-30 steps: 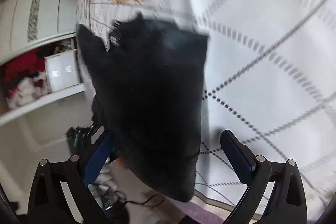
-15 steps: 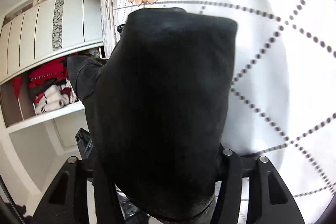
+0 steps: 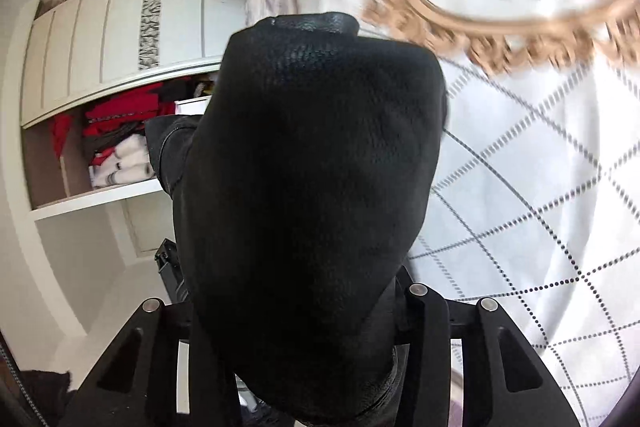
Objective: Fold large clothes
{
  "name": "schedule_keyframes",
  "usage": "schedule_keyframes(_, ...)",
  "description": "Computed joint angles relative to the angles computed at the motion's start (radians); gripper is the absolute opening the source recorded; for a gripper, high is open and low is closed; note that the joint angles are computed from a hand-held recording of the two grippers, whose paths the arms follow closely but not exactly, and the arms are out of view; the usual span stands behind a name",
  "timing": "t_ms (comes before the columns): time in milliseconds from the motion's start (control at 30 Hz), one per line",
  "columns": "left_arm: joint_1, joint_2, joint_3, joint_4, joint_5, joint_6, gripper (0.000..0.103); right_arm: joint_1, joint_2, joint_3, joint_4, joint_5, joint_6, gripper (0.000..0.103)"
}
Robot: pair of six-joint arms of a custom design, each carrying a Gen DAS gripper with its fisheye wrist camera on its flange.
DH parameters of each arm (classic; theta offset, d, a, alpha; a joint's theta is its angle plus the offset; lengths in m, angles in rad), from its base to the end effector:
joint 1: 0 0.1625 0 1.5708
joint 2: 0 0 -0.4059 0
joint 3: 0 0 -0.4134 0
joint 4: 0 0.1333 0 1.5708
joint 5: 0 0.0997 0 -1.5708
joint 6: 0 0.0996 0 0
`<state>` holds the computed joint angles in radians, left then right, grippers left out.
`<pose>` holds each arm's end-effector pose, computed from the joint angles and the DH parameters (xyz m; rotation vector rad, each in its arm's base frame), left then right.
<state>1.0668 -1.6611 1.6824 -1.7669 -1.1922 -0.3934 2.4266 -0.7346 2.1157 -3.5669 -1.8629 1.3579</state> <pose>-0.0881 -0.5121 0.4841 0.1094 2.8383 -0.4602 0.4579 -0.2591 0.0082 0.7717 2.5149 -0.7191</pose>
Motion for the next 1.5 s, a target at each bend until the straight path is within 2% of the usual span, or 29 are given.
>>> schedule_keyframes(133, -0.068, 0.094, -0.065, -0.012, -0.026, -0.005, 0.033, -0.033, -0.174, 0.008, 0.159, -0.008, -0.057, 0.047)
schedule_keyframes(267, -0.128, 0.235, -0.139, -0.097, -0.07, -0.028, 0.033, -0.088, -0.378, 0.0, 0.371, -0.021, -0.151, 0.047)
schedule_keyframes(433, -0.178, 0.442, -0.257, -0.248, -0.119, -0.031, 0.033, -0.222, -0.614, -0.054, 0.618, 0.023, -0.343, 0.047)
schedule_keyframes(500, -0.184, 0.541, -0.325, -0.296, -0.137, -0.03, 0.033, -0.31, -0.68, -0.09, 0.711, 0.084, -0.425, 0.047)
schedule_keyframes(533, -0.184, 0.589, -0.358, -0.317, -0.148, -0.025, 0.033, -0.352, -0.705, -0.107, 0.758, 0.109, -0.463, 0.047)
schedule_keyframes(633, -0.177, 0.746, -0.472, -0.353, -0.154, -0.004, 0.033, -0.531, -0.759, -0.152, 0.893, 0.282, -0.571, 0.047)
schedule_keyframes(667, -0.175, 0.779, -0.495, -0.345, -0.142, 0.003, 0.033, -0.579, -0.764, -0.17, 0.944, 0.309, -0.608, 0.047)
schedule_keyframes(767, -0.162, 0.899, -0.584, -0.281, -0.094, 0.018, 0.033, -0.701, -0.762, -0.225, 1.069, 0.354, -0.702, 0.048)
schedule_keyframes(833, -0.151, 0.927, -0.599, -0.244, -0.103, 0.013, 0.037, -0.747, -0.771, -0.202, 1.06, 0.352, -0.743, 0.054)
schedule_keyframes(900, -0.145, 0.921, -0.578, -0.247, -0.123, 0.019, 0.046, -0.779, -0.788, -0.154, 1.018, 0.365, -0.745, 0.063)
schedule_keyframes(933, -0.145, 0.911, -0.563, -0.26, -0.13, 0.037, 0.049, -0.783, -0.797, -0.139, 1.01, 0.354, -0.741, 0.07)
schedule_keyframes(967, -0.151, 0.906, -0.559, -0.248, -0.115, 0.06, 0.058, -0.776, -0.803, -0.138, 1.032, 0.314, -0.752, 0.079)
schedule_keyframes(1033, -0.158, 0.897, -0.549, -0.231, -0.114, 0.075, 0.063, -0.766, -0.825, -0.101, 1.041, 0.285, -0.767, 0.081)
schedule_keyframes(1067, -0.16, 0.898, -0.558, -0.201, -0.11, 0.081, 0.073, -0.758, -0.847, -0.064, 1.036, 0.26, -0.767, 0.082)
schedule_keyframes(1100, -0.164, 0.899, -0.561, -0.189, -0.105, 0.091, 0.085, -0.726, -0.851, -0.064, 1.055, 0.192, -0.74, 0.084)
schedule_keyframes(1167, -0.181, 0.892, -0.554, -0.183, -0.07, 0.128, 0.094, -0.625, -0.84, -0.092, 1.139, -0.017, -0.694, 0.089)
schedule_keyframes(1200, -0.191, 0.886, -0.544, -0.184, -0.049, 0.148, 0.095, -0.571, -0.824, -0.122, 1.211, -0.122, -0.661, 0.091)
schedule_keyframes(1267, -0.212, 0.879, -0.536, -0.185, -0.003, 0.187, 0.098, -0.469, -0.773, -0.19, 1.42, -0.331, -0.533, 0.103)
schedule_keyframes(1333, -0.236, 0.862, -0.508, -0.207, 0.05, 0.23, 0.103, -0.37, -0.721, -0.235, 1.616, -0.531, -0.364, 0.103)
schedule_keyframes(1367, -0.242, 0.854, -0.498, -0.215, 0.067, 0.242, 0.103, -0.339, -0.707, -0.241, 1.67, -0.584, -0.297, 0.103)
schedule_keyframes(1400, -0.246, 0.849, -0.493, -0.215, 0.082, 0.248, 0.103, -0.315, -0.705, -0.239, 1.682, -0.596, -0.236, 0.103)
schedule_keyframes(1433, -0.248, 0.847, -0.492, -0.21, 0.094, 0.249, 0.103, -0.307, -0.715, -0.224, 1.653, -0.573, -0.205, 0.103)
schedule_keyframes(1500, -0.257, 0.825, -0.477, -0.19, 0.114, 0.248, 0.103, -0.3, -0.759, -0.159, 1.517, -0.52, -0.194, 0.103)
